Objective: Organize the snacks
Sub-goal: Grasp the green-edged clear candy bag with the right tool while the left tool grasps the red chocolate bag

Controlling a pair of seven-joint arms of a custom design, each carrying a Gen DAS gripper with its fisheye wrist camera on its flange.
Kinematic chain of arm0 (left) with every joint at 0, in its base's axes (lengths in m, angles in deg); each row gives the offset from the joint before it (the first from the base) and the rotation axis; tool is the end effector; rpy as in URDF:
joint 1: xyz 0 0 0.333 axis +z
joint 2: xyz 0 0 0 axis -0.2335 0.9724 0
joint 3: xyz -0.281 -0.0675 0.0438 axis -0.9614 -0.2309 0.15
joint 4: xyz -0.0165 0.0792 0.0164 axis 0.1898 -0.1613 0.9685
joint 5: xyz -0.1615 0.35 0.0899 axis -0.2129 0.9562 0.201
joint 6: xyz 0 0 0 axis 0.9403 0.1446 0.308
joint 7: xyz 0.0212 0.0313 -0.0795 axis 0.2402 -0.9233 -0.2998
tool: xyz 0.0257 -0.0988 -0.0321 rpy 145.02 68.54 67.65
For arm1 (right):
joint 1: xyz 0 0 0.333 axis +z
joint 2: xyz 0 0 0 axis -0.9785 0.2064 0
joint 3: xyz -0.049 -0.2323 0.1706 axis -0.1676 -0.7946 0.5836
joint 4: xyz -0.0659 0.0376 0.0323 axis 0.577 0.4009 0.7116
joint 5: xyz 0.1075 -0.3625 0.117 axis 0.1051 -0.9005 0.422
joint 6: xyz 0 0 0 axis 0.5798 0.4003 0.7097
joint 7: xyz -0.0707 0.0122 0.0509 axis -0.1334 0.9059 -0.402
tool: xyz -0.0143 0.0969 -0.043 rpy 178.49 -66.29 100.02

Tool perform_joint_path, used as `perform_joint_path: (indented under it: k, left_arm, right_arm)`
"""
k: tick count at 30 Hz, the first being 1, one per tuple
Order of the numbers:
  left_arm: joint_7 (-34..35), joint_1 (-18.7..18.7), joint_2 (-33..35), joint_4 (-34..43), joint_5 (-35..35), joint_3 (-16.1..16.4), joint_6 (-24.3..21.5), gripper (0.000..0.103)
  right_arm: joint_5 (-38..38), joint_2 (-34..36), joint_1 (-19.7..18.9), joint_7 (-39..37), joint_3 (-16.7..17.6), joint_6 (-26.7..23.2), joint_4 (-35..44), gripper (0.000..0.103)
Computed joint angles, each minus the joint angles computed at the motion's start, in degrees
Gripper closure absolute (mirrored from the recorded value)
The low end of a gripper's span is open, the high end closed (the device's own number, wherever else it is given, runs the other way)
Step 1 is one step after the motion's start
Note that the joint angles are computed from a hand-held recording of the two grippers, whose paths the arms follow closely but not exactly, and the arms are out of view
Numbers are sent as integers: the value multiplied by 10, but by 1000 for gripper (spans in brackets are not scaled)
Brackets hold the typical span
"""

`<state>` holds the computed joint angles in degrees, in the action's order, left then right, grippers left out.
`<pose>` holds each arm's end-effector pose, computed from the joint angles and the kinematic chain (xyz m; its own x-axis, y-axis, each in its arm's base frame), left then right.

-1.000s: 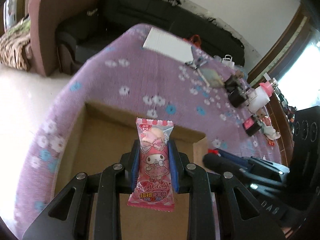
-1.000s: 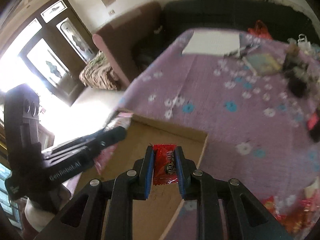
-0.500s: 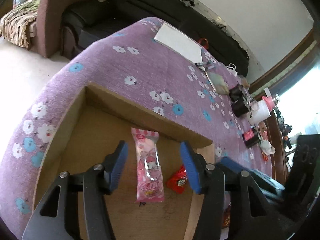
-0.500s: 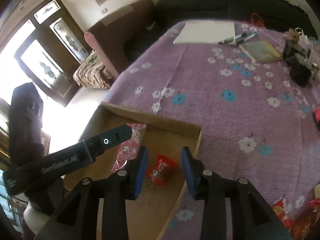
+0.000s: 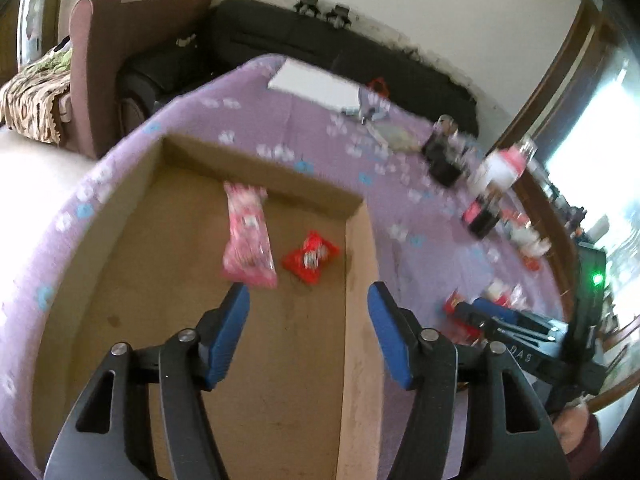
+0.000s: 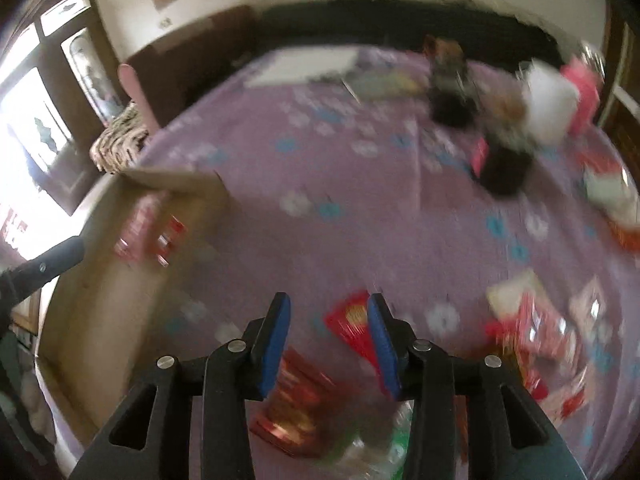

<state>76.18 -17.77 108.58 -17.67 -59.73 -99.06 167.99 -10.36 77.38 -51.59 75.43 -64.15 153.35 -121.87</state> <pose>0.6244 -0.2664 0.3386 -0.1538 -0.9283 0.3385 -0.8088 -0.0785 -0.5828 0.6212 0.2814 0.3609 -0.0155 -0.9898 -0.1416 -0.8690 0.0834 -0.4877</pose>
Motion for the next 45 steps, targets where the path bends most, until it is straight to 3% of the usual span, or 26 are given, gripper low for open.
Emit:
perform_joint_path:
  k: [2, 3, 7, 10, 12, 14, 16, 18, 19, 22, 26, 29, 33, 34, 36, 37, 40, 45]
  left_arm:
    - [-40, -50, 10, 17, 24, 51, -24, 43]
    - [-59, -68, 12, 25, 35, 70, -44, 43]
    - [-114, -87, 2, 19, 60, 99, -57, 42]
    - [-94, -46, -1, 0, 40, 58, -45, 42]
    - [-78, -20, -5, -16, 20, 31, -26, 43]
    - [-55, 7, -10, -30, 2, 1, -9, 43]
    - [-38, 27, -20, -44, -13, -21, 5, 43]
    - [-25, 40, -35, -62, -23, -38, 19, 43]
    - [-16, 50, -44, -71, -28, -50, 26, 43]
    - [31, 94, -63, -95, -48, -113, 44, 43]
    - [72, 77, -71, -92, -33, -126, 38, 43]
    - [85, 26, -51, -63, -15, -97, 13, 43]
    - [85, -42, -19, -17, 8, -48, -29, 43]
    - [79, -65, -8, 0, 20, -28, -43, 43]
    - [78, -84, -1, 10, 29, -13, -56, 43]
    - [76, -95, 5, 18, 36, -4, -63, 43]
    - [70, -127, 21, 43, 66, 24, -80, 43]
    - [57, -171, 50, 91, 118, 60, -113, 42]
  right_arm:
    - [-17, 3, 11, 19, -12, -9, -6, 61]
    - [-66, 3, 35, 57, -36, -13, -9, 61]
    - [-131, 6, 51, 77, -42, -56, 2, 63]
    - [-151, -4, 43, 85, -33, -68, -7, 75]
    - [-129, -20, 21, 69, -14, -46, -33, 80]
    - [-58, -39, -13, 15, 23, -25, -61, 84]
    - [75, -57, -64, -87, 77, -19, -89, 83]
    - [134, -87, -72, -121, 85, 18, -133, 81]
    - [126, -113, -60, -106, 72, 54, -170, 81]
    - [46, -158, -30, -39, 39, 88, -226, 72]
    - [-31, -189, -27, 27, 43, 110, -277, 59]
    - [-156, -177, -16, 130, 33, 91, -267, 39]
    - [-241, -156, -11, 214, 27, 101, -257, 39]
    - [-258, -153, -10, 234, 21, 114, -258, 40]
    - [-251, -148, -14, 236, 20, 123, -260, 60]
    - [-267, -154, -11, 253, 11, 125, -266, 62]
    - [-223, -171, -31, 223, 18, 166, -301, 63]
    - [-262, -193, -38, 253, 14, 179, -332, 63]
